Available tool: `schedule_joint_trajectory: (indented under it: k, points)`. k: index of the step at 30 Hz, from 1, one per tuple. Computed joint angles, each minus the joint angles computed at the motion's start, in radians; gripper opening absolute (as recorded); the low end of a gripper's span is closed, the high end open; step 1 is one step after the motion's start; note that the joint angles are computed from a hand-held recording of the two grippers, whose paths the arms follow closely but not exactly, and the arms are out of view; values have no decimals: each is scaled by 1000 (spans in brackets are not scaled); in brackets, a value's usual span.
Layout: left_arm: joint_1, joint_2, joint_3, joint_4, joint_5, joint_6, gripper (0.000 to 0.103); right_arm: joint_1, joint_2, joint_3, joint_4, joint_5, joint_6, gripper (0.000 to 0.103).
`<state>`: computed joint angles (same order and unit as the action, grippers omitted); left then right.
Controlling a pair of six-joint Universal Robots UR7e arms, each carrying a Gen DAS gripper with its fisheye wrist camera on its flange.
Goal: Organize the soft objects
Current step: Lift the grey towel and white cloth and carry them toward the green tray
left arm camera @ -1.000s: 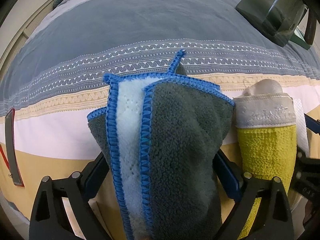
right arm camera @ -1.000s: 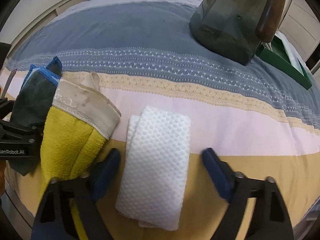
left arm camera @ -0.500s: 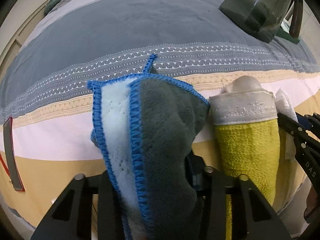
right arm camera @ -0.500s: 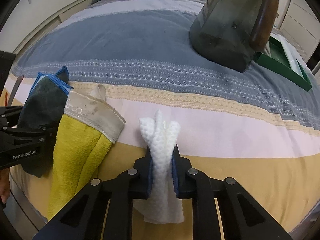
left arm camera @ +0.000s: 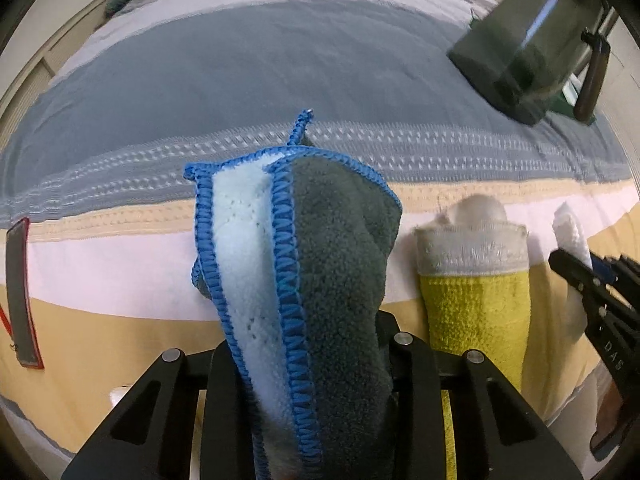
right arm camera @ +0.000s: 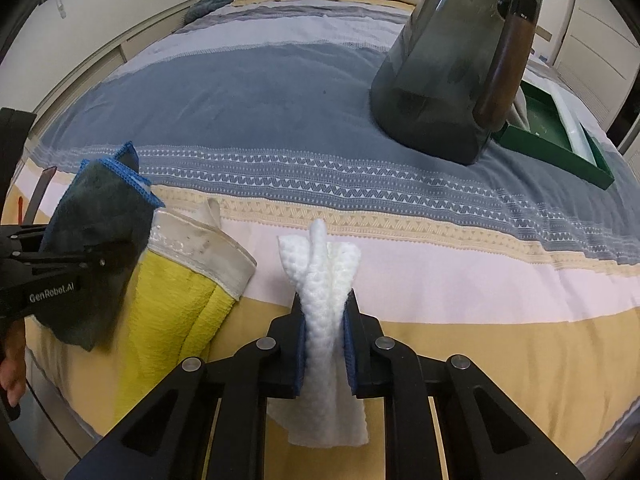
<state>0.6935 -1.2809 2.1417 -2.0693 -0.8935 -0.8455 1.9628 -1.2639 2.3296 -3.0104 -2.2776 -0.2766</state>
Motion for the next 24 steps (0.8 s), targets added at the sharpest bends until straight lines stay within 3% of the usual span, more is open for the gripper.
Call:
schedule_joint_trajectory:
  k: [10,19,24]
  points:
    - [-33,-99,17,7,26,-25,26,33,-56,29,10,1,17,15]
    - [-136,-161,16,162,111,-172,26,66,-115,50,24,-6,24,15]
    - [-186,-161,21,177,119,-214,26,91,-155,58,48,-9,37,15]
